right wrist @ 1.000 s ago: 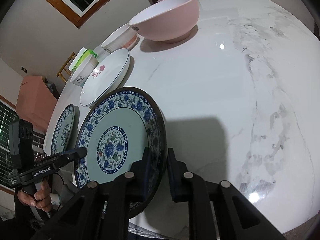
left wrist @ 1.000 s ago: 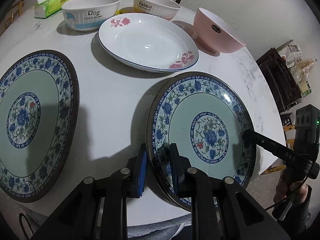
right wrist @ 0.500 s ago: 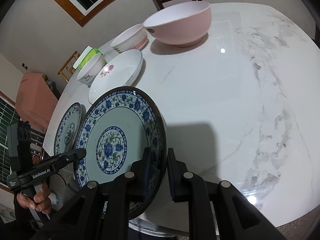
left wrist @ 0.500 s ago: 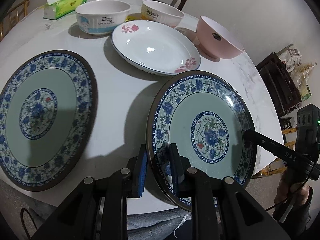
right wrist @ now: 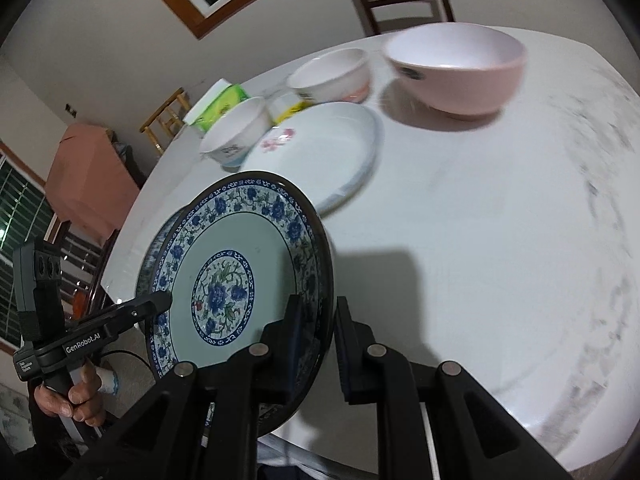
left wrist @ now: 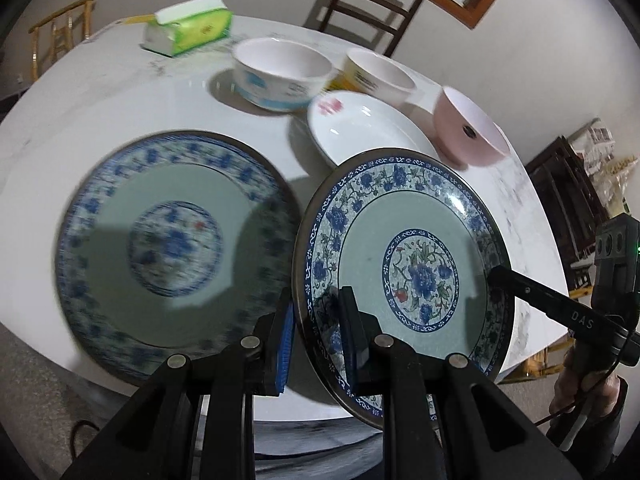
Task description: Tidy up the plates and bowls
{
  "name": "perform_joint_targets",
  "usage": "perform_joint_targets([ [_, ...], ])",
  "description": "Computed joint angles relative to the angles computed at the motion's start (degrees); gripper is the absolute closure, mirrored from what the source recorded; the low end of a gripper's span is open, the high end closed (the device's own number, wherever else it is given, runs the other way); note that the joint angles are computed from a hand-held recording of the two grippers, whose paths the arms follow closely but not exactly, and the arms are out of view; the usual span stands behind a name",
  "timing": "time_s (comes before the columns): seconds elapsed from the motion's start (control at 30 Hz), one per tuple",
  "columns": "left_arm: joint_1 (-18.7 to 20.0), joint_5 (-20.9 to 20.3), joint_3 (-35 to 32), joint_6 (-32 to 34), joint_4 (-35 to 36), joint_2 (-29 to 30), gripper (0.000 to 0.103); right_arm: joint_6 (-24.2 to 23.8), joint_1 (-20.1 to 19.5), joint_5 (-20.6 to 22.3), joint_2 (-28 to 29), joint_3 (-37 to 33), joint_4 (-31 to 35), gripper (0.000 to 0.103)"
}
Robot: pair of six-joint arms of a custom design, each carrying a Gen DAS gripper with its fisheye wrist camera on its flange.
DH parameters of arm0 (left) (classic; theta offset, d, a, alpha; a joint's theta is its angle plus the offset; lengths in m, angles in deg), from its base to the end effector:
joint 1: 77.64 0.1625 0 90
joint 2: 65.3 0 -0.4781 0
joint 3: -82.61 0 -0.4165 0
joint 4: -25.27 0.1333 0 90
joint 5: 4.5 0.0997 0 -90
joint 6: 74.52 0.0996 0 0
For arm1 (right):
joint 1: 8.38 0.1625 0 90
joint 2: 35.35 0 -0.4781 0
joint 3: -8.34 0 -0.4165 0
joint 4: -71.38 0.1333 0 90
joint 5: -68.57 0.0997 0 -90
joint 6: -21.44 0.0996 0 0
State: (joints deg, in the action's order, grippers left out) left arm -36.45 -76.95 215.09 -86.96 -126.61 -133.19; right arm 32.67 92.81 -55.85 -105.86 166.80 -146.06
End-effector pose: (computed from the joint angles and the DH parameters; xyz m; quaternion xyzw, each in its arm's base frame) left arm -0.2339 -0.4217 0.1297 0.3118 0.9375 -0.0576 0.1431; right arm 0.1345 -0.2829 0.1970 -0.1003 -0.8990 0.3707 0.2104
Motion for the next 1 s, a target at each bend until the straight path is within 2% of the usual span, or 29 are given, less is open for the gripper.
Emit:
perform_joint_targets([
  [0.27, 3.4, 4.8, -2.8, 2.8, 2.7, -4.2, 0.085, 1.7, 3.7, 1.6, 5.3, -8.8, 6.2, 0.087],
  [0.53, 8.5, 7.7, -4.9, 4.2, 3.8, -6.5, 0.085, 2.6, 4.9, 2.7, 11.3, -16.2, 11.4, 0.087],
  [0.83, 12.9, 7.4, -6.2, 4.5, 3.7, -5.3, 0.085, 3.3, 4.0, 2.3, 14.9, -20.1, 14.7, 0.087],
  [1.0, 13.9, 7.0, -6.9, 4.7, 3.7, -4.0, 0.085, 2.9, 3.7, 1.3, 15.8, -21.4, 16.0, 0.086],
])
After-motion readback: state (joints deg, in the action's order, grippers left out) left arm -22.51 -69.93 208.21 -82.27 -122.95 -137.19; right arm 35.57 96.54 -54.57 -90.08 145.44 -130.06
